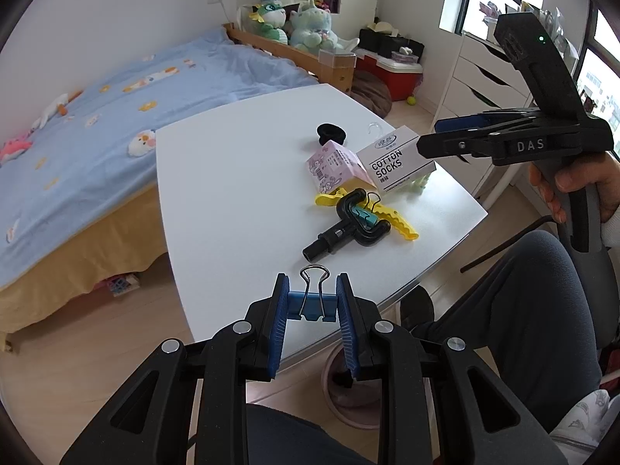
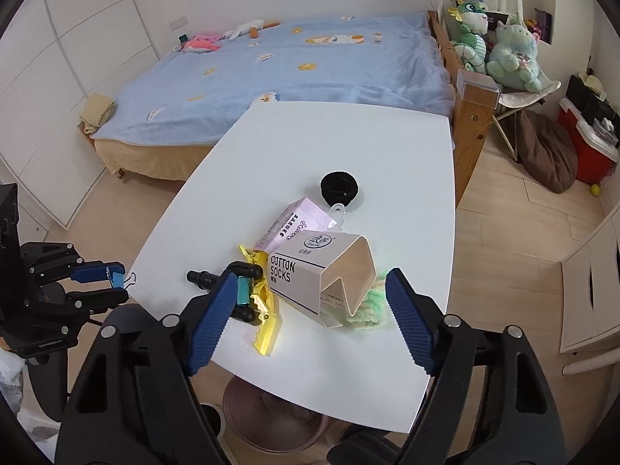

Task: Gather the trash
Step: 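Grasp the white 'COTTON SOCKS' box with the right gripper, then drop the blue binder clip into the pink bin with the left gripper while the right gripper lifts the box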

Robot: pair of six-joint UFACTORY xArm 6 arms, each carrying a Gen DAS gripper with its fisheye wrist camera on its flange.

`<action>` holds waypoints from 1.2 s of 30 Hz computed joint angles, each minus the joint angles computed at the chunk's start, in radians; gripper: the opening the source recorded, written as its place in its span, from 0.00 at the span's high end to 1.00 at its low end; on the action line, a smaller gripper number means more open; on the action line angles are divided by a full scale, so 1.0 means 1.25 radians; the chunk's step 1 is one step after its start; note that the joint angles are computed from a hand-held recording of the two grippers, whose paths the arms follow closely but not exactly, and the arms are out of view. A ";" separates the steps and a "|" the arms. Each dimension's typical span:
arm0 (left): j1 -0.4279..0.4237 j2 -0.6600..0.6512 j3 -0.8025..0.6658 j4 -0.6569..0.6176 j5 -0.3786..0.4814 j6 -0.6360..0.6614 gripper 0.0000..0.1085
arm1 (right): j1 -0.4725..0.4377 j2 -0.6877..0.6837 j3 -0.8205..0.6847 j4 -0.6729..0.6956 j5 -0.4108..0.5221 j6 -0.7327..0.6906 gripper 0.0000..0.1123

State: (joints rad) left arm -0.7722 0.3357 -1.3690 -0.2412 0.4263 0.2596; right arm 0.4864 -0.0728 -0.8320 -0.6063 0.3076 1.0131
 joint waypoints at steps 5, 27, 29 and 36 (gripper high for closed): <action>0.001 -0.001 0.001 0.002 0.003 -0.008 0.77 | -0.011 0.037 -0.012 0.072 -0.024 -0.079 0.51; -0.006 -0.005 0.002 -0.020 -0.006 0.005 0.77 | -0.001 0.015 0.003 0.044 -0.033 -0.074 0.85; -0.007 -0.010 0.007 -0.021 -0.011 0.006 0.77 | 0.003 0.005 0.003 0.011 -0.027 -0.043 0.85; -0.016 -0.039 0.032 -0.043 -0.023 0.024 0.77 | 0.029 -0.054 0.023 -0.084 0.005 0.069 0.85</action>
